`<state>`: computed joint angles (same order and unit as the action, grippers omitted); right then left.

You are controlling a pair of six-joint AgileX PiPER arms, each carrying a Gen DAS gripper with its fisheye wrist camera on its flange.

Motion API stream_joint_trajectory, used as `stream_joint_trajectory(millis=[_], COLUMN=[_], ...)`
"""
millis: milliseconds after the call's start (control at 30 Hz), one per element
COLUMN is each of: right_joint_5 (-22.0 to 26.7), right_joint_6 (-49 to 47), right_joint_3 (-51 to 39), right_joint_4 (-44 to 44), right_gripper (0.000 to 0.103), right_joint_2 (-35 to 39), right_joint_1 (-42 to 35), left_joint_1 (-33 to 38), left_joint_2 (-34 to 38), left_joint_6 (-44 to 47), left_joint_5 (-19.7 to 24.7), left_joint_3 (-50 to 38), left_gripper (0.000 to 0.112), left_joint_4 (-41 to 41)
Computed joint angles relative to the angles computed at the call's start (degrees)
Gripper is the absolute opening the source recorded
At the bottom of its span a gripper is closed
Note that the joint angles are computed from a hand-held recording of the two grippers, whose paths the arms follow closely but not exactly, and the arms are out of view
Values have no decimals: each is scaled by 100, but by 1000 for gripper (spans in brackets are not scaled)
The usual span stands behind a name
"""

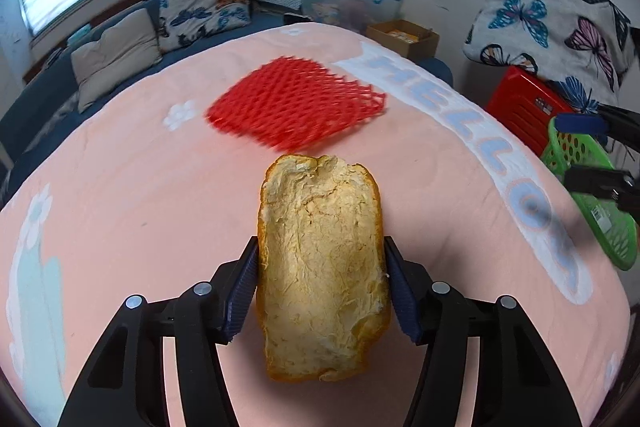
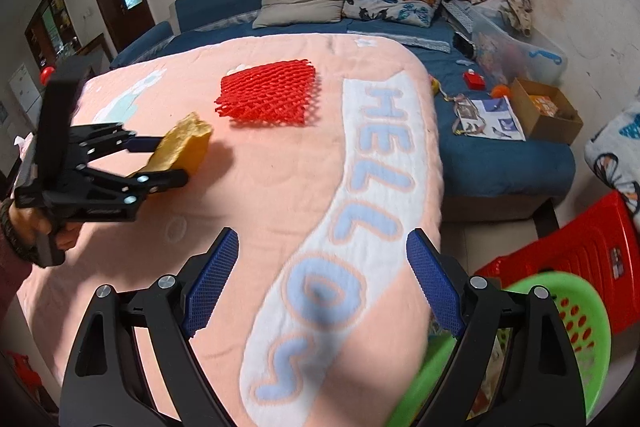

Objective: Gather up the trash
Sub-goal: 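Grasp the red mesh net with the right gripper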

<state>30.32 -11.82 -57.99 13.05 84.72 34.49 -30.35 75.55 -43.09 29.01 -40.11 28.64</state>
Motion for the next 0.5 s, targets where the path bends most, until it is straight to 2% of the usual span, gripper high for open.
stream_joint_trajectory(millis=[233,500], right_joint_5=[80,413], right_joint_6=[-172,-188], right_joint_3=[-1042,-2589], right_joint_4=[319,472], right_gripper=[85,85], right_joint_2=[1007,2282], right_joint_1=[231,596], left_joint_1=[264,537], left_joint_2=[-803,-1385], left_joint_6=[212,553], left_joint_5=[297,465], left_joint_3=[400,666], left_gripper=[56,55], left_joint_4=[-186,-461])
